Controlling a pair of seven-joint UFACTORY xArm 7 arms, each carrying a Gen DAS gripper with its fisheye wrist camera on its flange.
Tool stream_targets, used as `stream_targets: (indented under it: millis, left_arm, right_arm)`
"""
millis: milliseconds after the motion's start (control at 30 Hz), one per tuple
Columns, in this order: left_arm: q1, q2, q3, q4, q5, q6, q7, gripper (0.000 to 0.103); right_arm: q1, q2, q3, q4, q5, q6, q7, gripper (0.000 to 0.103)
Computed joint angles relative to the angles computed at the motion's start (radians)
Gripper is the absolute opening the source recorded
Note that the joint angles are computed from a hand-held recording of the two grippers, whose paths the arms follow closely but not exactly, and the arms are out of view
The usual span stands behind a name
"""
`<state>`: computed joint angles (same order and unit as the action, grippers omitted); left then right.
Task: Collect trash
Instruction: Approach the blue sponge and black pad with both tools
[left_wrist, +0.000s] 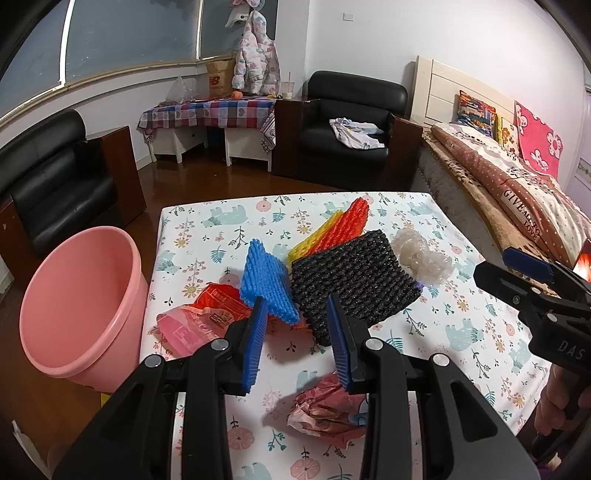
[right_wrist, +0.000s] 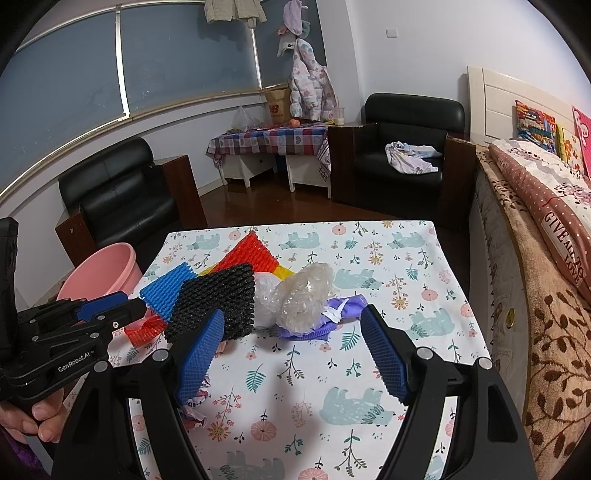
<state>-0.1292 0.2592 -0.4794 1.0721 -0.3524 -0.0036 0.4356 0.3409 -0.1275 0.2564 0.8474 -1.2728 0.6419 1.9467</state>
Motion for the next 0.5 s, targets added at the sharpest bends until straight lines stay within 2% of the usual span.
stream_targets:
  millis: [500]
  left_arm:
    - [0.002,-0.001,0.003,-0.006,0.01,-0.006,-0.015,0.034]
  right_arm:
    - [0.0,-0.003,0.0,-0.008,-0.015,-0.01,0.019,0.076]
